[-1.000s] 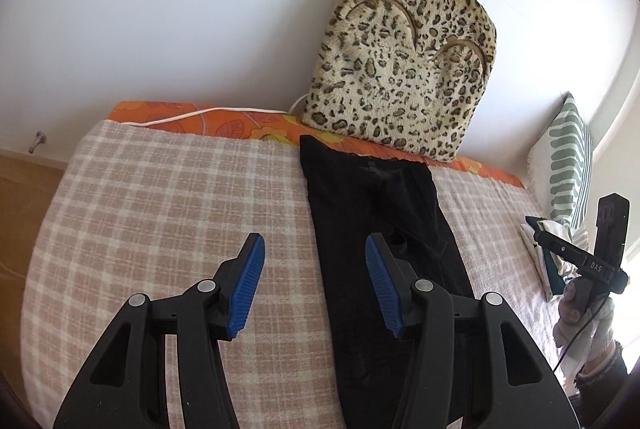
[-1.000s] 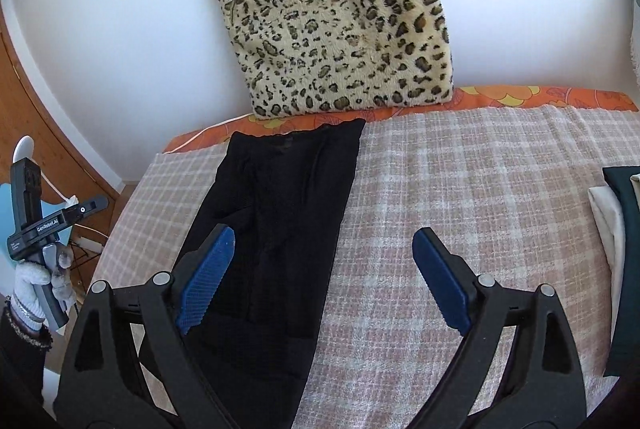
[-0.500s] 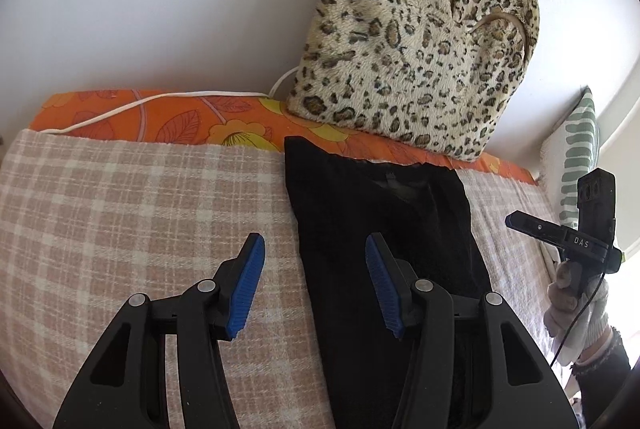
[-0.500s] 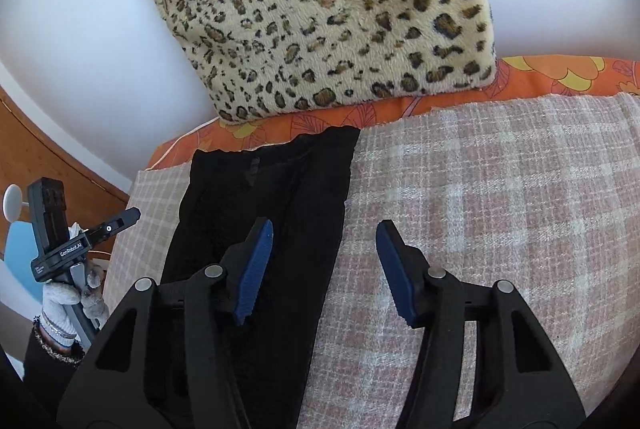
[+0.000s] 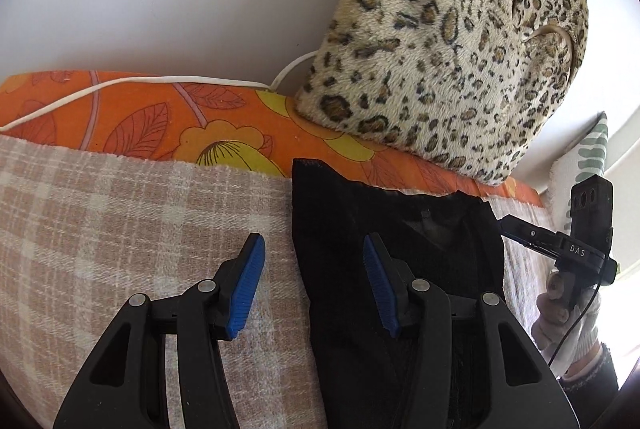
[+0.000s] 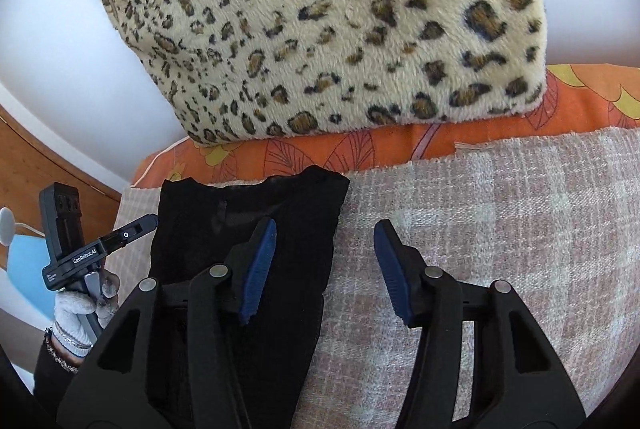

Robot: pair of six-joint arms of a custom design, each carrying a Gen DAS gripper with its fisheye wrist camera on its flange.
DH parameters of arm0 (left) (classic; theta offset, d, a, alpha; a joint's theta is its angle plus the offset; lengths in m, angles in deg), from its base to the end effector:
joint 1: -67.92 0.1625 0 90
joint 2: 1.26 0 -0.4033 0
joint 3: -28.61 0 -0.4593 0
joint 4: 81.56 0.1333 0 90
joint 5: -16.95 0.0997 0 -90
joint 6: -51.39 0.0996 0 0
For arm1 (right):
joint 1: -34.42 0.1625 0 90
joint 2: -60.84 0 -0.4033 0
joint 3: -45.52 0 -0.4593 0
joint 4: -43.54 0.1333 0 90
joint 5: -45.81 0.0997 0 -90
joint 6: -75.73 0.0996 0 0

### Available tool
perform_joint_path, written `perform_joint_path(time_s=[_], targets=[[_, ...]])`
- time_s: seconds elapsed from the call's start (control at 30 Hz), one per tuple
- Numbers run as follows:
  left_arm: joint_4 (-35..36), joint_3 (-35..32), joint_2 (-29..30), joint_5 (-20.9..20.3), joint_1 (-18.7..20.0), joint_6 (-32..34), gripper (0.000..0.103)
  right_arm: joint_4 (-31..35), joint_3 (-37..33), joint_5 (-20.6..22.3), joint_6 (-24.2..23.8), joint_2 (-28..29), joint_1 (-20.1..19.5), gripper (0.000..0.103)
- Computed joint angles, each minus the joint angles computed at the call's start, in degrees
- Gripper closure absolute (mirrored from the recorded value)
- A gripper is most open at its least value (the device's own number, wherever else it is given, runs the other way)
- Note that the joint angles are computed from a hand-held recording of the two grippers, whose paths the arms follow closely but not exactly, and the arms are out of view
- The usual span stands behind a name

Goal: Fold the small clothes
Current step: 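Move both open grippers to the collar end of the strip, then close both grippers on the collar end of the strip, then lift the collar end with both grippers and fold it over onto the hem half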

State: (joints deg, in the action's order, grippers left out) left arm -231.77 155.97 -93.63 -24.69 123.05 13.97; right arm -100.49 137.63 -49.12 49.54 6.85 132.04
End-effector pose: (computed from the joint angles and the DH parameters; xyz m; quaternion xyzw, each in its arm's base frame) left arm -0.1028 -0.5109 0.2847 -0.1092 0.8880 -0.3966 0.2053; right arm 0.2193 -0.6986 0.1371 0.2820 -0.9484 0.1296 0.0643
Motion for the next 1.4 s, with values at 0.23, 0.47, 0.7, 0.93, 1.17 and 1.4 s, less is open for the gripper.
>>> perform_joint_path(time_s=[0.23,0.47,0.7,0.93,1.17,1.4], targets=[[-2.6,-2.3,2.5,-1.0,1.7,3.9,0.059,-0.3,-1.5,1.4,-0.9,2.2,-0.2,0.05],[-4.1,-4.2,5.5,-0.5,2.3,7.0,0.079,-1.3,-2.9,1.1,-0.2,4.2,0.3,0.077],[-6.4,-5.4,8.4,0.8,1.4,10.0,0.1,-2.1,-3.5,0.6,0.6,5.2,1.4,0.097],[-8.3,-4.4,7.3,0.7,-0.8,10.0,0.1,-2.5,-2.2,2.2,0.4,3.1,2.9,0.098],[-6.8,-2.7,4.7,1.3,-4.7,9.1,0.1,-1.5,0.8,3.2,-0.3,-1.1,3.7,0.098],[-1.4,-0.3,0.9,3.6,-9.9,4.4,0.1,-0.9,5.9,3.5,-1.9,-7.3,4.7,0.098]])
